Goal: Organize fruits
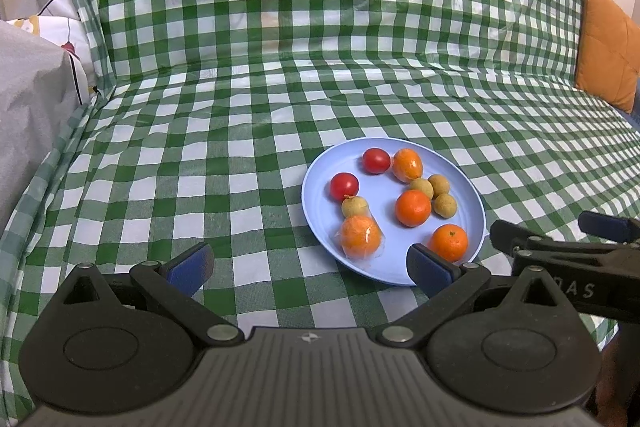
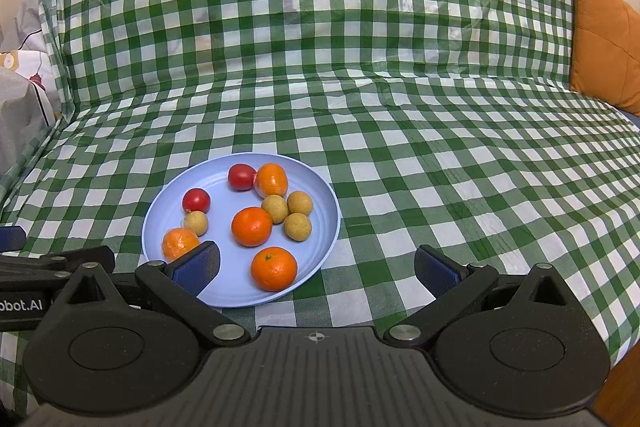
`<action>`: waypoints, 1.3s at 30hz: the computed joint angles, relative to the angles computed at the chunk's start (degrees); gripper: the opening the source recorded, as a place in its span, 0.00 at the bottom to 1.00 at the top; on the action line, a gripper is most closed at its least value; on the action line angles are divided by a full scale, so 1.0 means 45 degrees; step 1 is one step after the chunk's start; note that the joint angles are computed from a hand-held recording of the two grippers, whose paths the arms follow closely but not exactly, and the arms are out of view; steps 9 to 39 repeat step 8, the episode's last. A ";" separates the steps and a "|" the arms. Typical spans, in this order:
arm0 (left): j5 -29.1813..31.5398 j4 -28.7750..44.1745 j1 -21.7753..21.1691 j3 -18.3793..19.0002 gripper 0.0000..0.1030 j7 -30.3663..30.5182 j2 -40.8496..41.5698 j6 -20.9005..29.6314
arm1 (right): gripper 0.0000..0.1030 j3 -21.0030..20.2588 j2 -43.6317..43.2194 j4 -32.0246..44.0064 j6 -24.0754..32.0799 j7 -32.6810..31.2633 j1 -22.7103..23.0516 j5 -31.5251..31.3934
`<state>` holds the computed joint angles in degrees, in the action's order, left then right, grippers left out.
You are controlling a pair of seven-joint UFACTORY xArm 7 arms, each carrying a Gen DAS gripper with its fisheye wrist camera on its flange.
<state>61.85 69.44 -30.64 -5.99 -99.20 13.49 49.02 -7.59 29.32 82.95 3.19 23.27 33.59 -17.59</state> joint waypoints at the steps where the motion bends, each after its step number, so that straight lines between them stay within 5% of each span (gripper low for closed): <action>1: 0.0005 -0.0012 0.0012 0.0005 1.00 0.0044 -0.0004 -0.0027 | 0.99 0.0090 0.0006 0.0000 -0.0032 -0.0083 -0.0102 0.0025; 8: 0.0192 -0.0074 0.0079 0.0033 1.00 0.0244 -0.0041 -0.0157 | 0.99 0.0770 0.0115 0.0122 0.0026 -0.0377 -0.0746 0.0626; 39: 0.0192 -0.0074 0.0079 0.0033 1.00 0.0244 -0.0041 -0.0157 | 0.99 0.0770 0.0115 0.0122 0.0026 -0.0377 -0.0746 0.0626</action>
